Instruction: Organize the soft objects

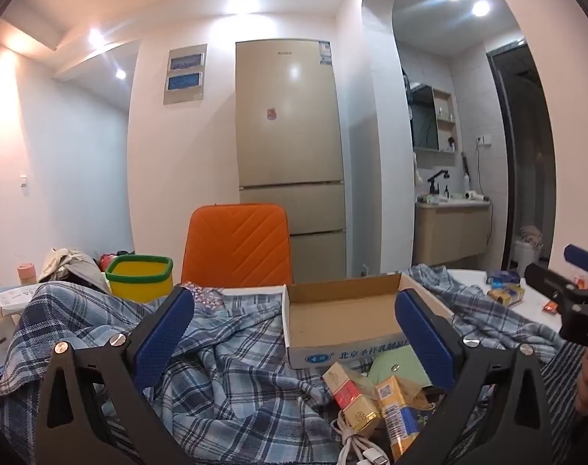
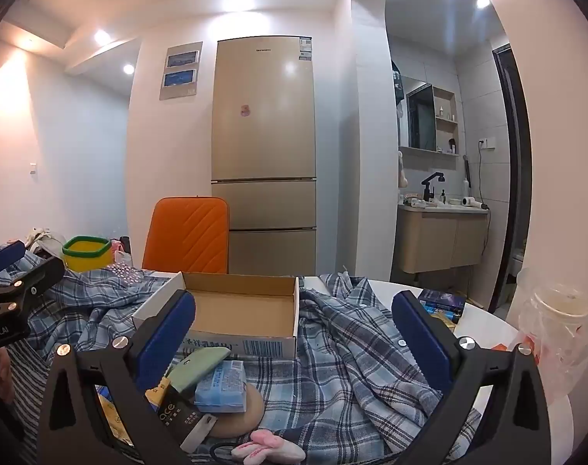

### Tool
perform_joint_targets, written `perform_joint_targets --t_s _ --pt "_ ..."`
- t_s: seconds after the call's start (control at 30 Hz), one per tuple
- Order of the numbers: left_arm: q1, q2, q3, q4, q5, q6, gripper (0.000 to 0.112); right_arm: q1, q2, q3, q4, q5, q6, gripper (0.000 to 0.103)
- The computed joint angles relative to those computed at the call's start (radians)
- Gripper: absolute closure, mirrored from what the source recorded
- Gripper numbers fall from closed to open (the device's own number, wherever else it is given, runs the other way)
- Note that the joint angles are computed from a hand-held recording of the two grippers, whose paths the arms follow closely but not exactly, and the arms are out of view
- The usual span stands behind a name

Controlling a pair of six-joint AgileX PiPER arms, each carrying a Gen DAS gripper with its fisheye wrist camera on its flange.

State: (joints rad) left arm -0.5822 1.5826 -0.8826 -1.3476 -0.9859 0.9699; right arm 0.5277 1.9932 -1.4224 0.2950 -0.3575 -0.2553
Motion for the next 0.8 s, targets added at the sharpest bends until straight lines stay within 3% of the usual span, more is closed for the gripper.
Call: perform_joint_targets --t_s 0.07,0.2,0.33,0.57,0.63,0.8 --pt "-0.015 0.013 -0.023 -0.002 0.006 0.059 0.009 -0.002 0.001 -0.004 -0.006 0.008 0.003 0.0" --pt "-0.01 -0.02 0.034 0.043 0.005 -0.03 0.009 -0.003 -0.005 -0.004 0.021 0.024 -0.023 0.0" --pt "0.031 -0.018 0.023 0.041 0.079 -0.029 0.009 0.037 -0.025 0.036 0.222 -0.08 -0.22 0.0" --pt "0.049 -0.03 0.049 0.08 0.098 -0.092 0.009 0.044 -0.031 0.05 0.191 -0.083 -0.219 0.0" --pt "0.062 -0.041 0.061 0.128 0.142 -0.113 0.009 0.043 -0.029 0.051 0.183 -0.085 -0.21 0.0" --pt "0.023 -0.028 0.048 0.095 0.08 -0.067 0.009 0.04 -0.024 0.044 0.169 -0.08 -0.197 0.0"
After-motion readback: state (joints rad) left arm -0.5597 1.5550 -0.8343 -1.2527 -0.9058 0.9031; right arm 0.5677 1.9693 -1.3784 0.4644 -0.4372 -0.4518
